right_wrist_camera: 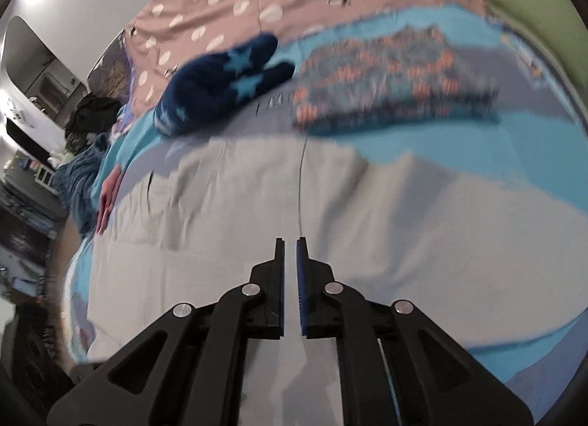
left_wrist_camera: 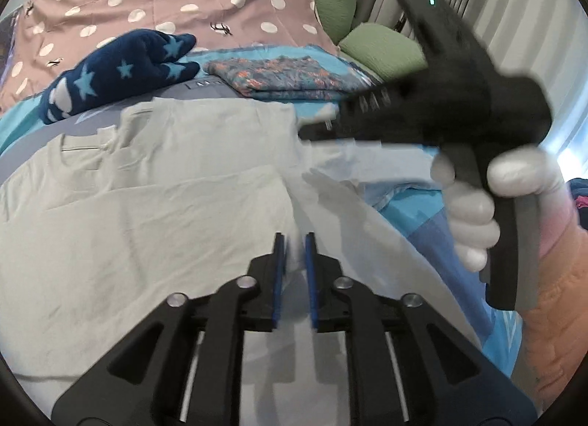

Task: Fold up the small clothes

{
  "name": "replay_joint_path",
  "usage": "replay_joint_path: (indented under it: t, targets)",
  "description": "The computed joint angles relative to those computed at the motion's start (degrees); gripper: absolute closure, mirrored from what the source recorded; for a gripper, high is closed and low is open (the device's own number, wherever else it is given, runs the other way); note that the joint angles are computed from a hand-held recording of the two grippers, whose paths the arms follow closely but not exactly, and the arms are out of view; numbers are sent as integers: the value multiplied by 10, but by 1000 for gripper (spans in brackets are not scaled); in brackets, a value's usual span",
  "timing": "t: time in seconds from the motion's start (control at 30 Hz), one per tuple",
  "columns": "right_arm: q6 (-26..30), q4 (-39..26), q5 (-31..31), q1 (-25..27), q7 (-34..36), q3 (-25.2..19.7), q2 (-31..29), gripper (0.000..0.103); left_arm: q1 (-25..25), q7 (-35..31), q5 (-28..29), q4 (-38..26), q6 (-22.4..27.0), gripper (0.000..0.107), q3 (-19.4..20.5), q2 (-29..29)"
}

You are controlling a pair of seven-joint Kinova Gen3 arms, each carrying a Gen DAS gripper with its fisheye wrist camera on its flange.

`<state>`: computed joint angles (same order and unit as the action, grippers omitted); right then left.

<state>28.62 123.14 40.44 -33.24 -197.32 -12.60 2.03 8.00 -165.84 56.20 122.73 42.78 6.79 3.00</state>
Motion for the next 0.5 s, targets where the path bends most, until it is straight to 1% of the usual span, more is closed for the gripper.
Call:
replay_joint_path:
  t: [0.03, 0.07, 0.1, 0.13, 0.17, 0.2, 0.27, 0.3, 0.33, 0.37, 0.4, 0.43, 0.47, 0.5]
  targets:
    - [-23, 8, -20, 4, 14, 0, -2, 84, -7, -8, 5, 2, 6, 94, -6, -5]
    - [-47, 15, -43, 10, 28, -2, -3, 73, -11, -7, 2, -3, 14, 94, -10, -7]
    - [-70, 19, -66, 16, 41, -1, -2, 68, -15, -8, 1, -2, 15, 94, -13, -12]
    - [-93, 26, -90, 22, 52, -1, -2, 65, -17, -6, -3, 0, 20, 94, -16, -19]
    - [-108, 29, -113, 23, 69, 1, -3, 65, -18, -6, -5, 0, 22, 94, -18, -22]
    - [-113, 28, -136, 25, 86, 0, -2, 65, -18, -4, -8, -3, 19, 94, -19, -18]
    - [-95, 15, -159, 15, 114, 4, 5, 65, -18, -3, -14, -3, 21, 94, -19, -18]
    - [-78, 1, -168, 20, 128, -7, 14, 64, -19, -8, -17, 0, 24, 94, -20, -19]
    - [-69, -8, -169, 20, 133, -8, 24, 64, -18, -9, -20, 2, 23, 90, -19, -19]
    - [-61, -16, -161, 8, 129, -1, 37, 64, -17, -8, -24, 5, 20, 83, -18, -17]
    - [-44, -30, -144, -14, 118, 13, 51, 63, -16, -8, -25, 6, 14, 81, -17, -14]
    - [-26, -42, -121, -40, 110, 31, 59, 71, -15, -1, -29, 9, 6, 78, -16, -13]
    - [-17, -50, -97, -65, 98, 46, 66, 100, -16, 6, -34, 11, 4, 78, -18, -13]
    - [-18, -50, -76, -78, 77, 55, 65, 100, -22, 7, -35, 13, 8, 77, -23, -13]
